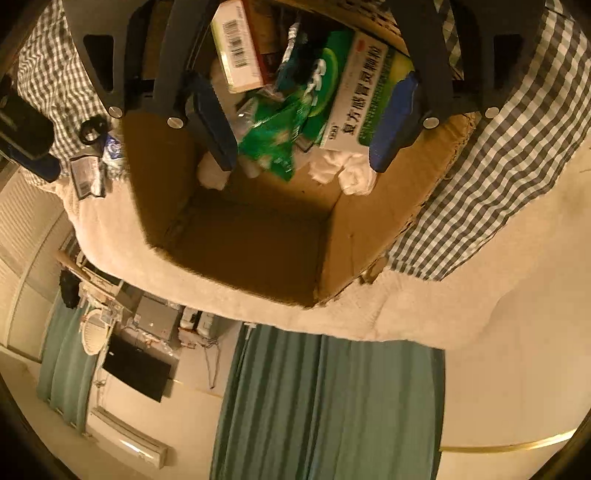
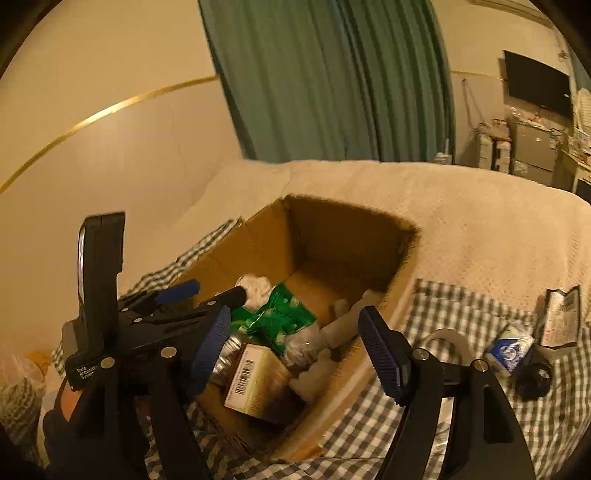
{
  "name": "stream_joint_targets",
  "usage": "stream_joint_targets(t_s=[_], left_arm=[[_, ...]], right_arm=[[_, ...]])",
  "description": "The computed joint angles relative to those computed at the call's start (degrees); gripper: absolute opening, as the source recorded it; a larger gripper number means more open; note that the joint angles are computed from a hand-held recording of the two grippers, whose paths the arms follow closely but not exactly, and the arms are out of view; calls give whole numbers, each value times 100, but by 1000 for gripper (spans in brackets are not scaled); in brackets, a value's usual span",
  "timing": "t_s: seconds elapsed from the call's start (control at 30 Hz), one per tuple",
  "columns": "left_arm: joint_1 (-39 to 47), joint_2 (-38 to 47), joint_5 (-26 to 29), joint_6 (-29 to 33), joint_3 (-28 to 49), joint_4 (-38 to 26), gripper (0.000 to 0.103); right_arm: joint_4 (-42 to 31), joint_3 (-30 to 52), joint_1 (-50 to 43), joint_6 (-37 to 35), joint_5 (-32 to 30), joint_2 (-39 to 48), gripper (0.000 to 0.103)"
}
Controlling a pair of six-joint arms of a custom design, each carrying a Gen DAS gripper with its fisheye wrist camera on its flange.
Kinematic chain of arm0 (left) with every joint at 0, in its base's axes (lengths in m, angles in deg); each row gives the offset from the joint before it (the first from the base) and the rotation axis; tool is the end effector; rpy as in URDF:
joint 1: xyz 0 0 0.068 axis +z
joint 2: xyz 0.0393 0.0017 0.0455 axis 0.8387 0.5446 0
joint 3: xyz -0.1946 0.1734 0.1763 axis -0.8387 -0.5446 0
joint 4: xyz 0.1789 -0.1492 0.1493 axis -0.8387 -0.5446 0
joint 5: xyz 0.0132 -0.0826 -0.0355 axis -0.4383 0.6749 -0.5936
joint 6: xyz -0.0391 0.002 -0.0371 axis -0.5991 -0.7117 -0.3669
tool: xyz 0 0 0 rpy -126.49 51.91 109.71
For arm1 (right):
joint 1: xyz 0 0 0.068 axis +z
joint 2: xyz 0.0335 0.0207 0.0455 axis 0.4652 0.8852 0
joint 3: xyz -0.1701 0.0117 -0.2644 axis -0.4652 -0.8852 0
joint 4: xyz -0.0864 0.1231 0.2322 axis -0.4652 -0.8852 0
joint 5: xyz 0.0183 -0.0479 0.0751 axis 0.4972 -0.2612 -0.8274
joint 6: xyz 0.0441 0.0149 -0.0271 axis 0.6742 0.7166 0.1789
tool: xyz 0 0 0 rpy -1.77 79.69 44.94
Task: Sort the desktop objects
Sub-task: 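Carry the sachet and figurine into the cardboard box and release them, then move both grippers back to the white tube and clear comb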
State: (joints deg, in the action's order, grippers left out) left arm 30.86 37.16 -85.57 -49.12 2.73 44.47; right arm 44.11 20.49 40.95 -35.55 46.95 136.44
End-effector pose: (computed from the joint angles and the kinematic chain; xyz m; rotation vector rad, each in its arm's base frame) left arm 0.2498 -0.1073 0.3295 -0.2891 2.2418 -0.0652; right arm 0.2911 0.0836 0.3663 -0.5461 2.1504 0.5722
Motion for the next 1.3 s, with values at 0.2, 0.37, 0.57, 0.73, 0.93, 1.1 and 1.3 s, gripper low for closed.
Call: stream_joint_targets(t_s=[0.2, 0.37, 0.57, 0.73, 0.93, 1.1, 1.3], left_arm=[[-825, 99, 10, 210, 250, 287, 80], [-1647, 737, 350, 255, 711, 494, 81], [-2252, 1750, 743, 336, 1131, 772, 81], [-2293, 2729, 1056, 524, 1444, 660, 81], [-2210, 3581, 1211, 661, 1873, 314, 81], [-2045, 4191, 1602, 810, 2320, 1, 55], [-2155, 4186, 1486, 1021, 2273, 45, 29]], right_arm=[[-411, -438, -1467, -592, -220, -713, 74], [-897, -587, -3293, -1265, -611, -772, 74], [-1072, -623, -4446, -1637, -919, -466, 74], [-1037, -714, -4577, -1805, -1105, -238, 74], [-1063, -899, -4740, -2095, -1388, -131, 74], [-1097, -923, -4909, -2253, -1548, 83, 74], [-1088, -909, -5083, -2251, -1673, 287, 74]])
